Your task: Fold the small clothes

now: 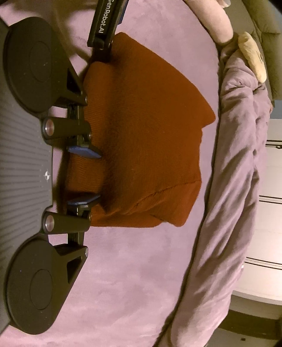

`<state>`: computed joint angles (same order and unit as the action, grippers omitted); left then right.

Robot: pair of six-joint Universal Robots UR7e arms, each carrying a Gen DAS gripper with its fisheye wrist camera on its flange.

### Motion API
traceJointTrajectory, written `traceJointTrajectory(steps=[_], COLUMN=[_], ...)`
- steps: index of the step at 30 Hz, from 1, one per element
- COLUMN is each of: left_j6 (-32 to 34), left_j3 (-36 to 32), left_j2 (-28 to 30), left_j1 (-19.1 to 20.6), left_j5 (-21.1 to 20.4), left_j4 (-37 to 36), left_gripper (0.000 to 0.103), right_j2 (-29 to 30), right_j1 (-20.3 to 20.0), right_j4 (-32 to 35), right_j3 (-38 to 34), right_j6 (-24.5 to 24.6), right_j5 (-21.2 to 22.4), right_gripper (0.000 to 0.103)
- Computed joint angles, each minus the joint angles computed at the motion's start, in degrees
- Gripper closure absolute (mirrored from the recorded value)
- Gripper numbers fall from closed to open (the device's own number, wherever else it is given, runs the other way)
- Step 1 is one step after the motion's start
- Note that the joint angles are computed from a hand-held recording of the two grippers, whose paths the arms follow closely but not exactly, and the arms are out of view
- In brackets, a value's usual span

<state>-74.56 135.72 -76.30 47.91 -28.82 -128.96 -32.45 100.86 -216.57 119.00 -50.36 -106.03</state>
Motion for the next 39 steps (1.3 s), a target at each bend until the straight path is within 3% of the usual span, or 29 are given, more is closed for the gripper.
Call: traceJointTrajectory(steps=[2, 4, 7, 11, 14, 25, 29, 34, 39], left_j6=[-3.35, -8.42, -15.65, -23.27, -26.74, -29.12, -28.21, -25.55, -23.55], left_j3=[1.17, 2.14, 4.56, 5.18, 3.17, -2.14, -2.15, -1.82, -1.83], left_j2=[-1.23, -2.24, -4.17, -6.15, -5.9, -4.86, -5.24, -5.53, -4.82], left_j1=[-2.15, -4.31, -8.38, -13.4, -16.11, -18.84, -18.7, -18.19, -17.77], left_j5=[-0.18, -0.6, -1.66, -3.91, -4.82, -4.52, -4.85, -5.21, -5.16], left_j4=[3.38, 7.64, 11.65, 19.74, 27.97, 38.38, 37.72, 35.41, 32.97], left_gripper=[0.0, 0.0, 0.0, 0.0, 0.0, 0.0, 0.0, 0.0, 0.0], right_j2=[-1.03, -1.9, -3.36, -7.66, -11.29, -15.66, -16.12, -15.9, -16.36], right_j1=[-0.56, -0.69, -0.9, -0.44, 0.78, 8.11, 8.58, 9.28, 9.59], right_j4=[-2.0, -4.0, -5.13, -0.45, 4.46, 19.51, 16.79, 11.77, 12.05], right_j3=[2.26, 4.87, 8.5, 12.38, 14.65, 12.86, 13.37, 13.66, 13.4], right_j6=[0.11, 0.44, 1.43, 8.46, 13.63, 20.98, 22.58, 21.17, 20.4], right_j5=[1.66, 1.13, -1.29, -4.91, -6.81, -16.05, -16.5, -17.59, -17.03], right_gripper=[0.057, 0.026, 0.023, 0.02, 0.004, 0.004, 0.004, 0.004, 0.004])
